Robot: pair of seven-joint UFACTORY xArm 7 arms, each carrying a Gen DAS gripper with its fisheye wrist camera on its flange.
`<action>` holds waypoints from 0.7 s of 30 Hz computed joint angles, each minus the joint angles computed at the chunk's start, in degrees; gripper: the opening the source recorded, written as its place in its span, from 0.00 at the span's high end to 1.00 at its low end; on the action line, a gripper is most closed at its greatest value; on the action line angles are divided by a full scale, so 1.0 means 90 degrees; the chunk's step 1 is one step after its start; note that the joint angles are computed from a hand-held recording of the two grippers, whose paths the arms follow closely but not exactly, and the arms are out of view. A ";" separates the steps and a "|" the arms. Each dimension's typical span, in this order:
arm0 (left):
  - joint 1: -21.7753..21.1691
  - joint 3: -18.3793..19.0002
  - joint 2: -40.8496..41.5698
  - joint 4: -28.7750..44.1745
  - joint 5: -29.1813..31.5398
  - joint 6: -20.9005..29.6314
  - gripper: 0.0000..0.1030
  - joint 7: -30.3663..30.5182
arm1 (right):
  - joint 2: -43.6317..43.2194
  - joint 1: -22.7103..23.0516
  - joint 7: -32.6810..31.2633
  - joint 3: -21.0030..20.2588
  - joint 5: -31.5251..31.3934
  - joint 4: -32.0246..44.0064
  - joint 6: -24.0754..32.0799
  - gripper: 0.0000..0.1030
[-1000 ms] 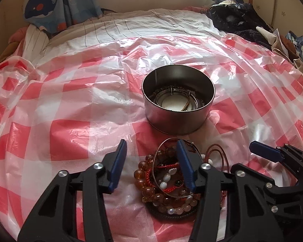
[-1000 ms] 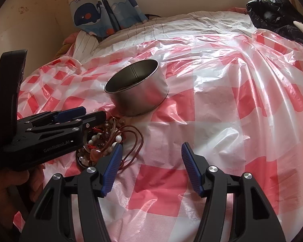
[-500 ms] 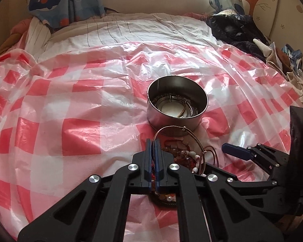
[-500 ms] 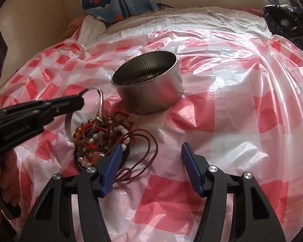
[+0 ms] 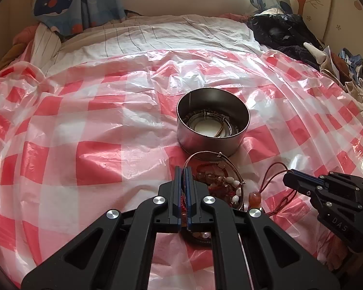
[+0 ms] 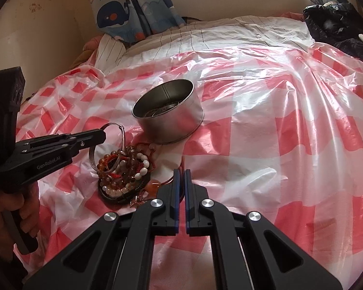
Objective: Organize jewelry
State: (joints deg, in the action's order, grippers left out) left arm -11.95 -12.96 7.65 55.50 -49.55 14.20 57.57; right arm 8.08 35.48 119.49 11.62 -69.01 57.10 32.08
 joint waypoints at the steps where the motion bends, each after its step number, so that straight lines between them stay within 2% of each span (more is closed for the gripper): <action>1: -0.0003 -0.0001 -0.0004 -0.0009 0.0009 -0.0012 0.97 0.0001 | 0.0020 -0.0006 0.0007 -0.0005 -0.0002 -0.0001 -0.0029 0.96; 7: -0.0040 -0.0020 -0.0013 -0.0071 0.0161 -0.0191 0.97 -0.0071 | 0.0182 0.0008 -0.0214 -0.0044 0.0155 0.0101 -0.0079 0.96; 8: -0.0050 -0.0021 -0.0014 -0.0085 0.0209 -0.0233 0.97 -0.0097 | 0.0206 0.0025 -0.0196 -0.0063 0.0149 0.0123 -0.0085 0.89; 9: -0.0052 -0.0026 -0.0013 -0.0095 0.0243 -0.0261 0.97 -0.0112 | 0.0232 0.0048 -0.0138 -0.0085 0.0108 0.0147 -0.0071 0.58; 10: -0.0048 -0.0036 -0.0018 -0.0105 0.0257 -0.0274 0.97 -0.0120 | 0.0225 0.0112 -0.0053 -0.0089 0.0062 0.0161 0.0099 0.40; 11: -0.0042 -0.0045 -0.0019 -0.0108 0.0262 -0.0281 0.97 -0.0121 | 0.0223 0.0184 0.0029 -0.0081 -0.0022 0.0185 0.0311 0.29; 13: -0.0034 -0.0056 -0.0018 -0.0113 0.0277 -0.0293 0.97 -0.0134 | 0.0296 0.0173 -0.0208 -0.0060 0.0057 0.0272 0.0320 0.29; 16: -0.0043 -0.0060 -0.0018 -0.0133 0.0364 -0.0330 0.97 -0.0178 | 0.0636 0.0117 -0.1131 -0.0042 0.0771 0.0521 0.0256 0.29; 17: -0.0049 -0.0066 -0.0020 -0.0148 0.0396 -0.0360 0.97 -0.0188 | 0.0713 0.0155 -0.1420 -0.0060 0.0968 0.0604 0.0312 0.32; 18: -0.0055 -0.0074 -0.0025 -0.0166 0.0423 -0.0391 0.97 -0.0199 | 0.0741 0.0210 -0.1528 -0.0111 0.1012 0.0633 0.0294 0.52; 20: -0.0061 -0.0087 -0.0026 -0.0177 0.0474 -0.0433 0.97 -0.0225 | 0.0731 0.0275 -0.1593 -0.0214 0.1065 0.0588 0.0149 0.73; 21: -0.0058 -0.0097 -0.0028 -0.0183 0.0489 -0.0456 0.97 -0.0224 | 0.0685 0.0282 -0.1490 -0.0276 0.1012 0.0508 -0.0018 0.93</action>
State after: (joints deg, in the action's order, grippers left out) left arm -12.48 -13.83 7.40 53.85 -45.14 10.09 55.55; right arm 14.25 38.02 106.08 9.13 -59.90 61.68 31.91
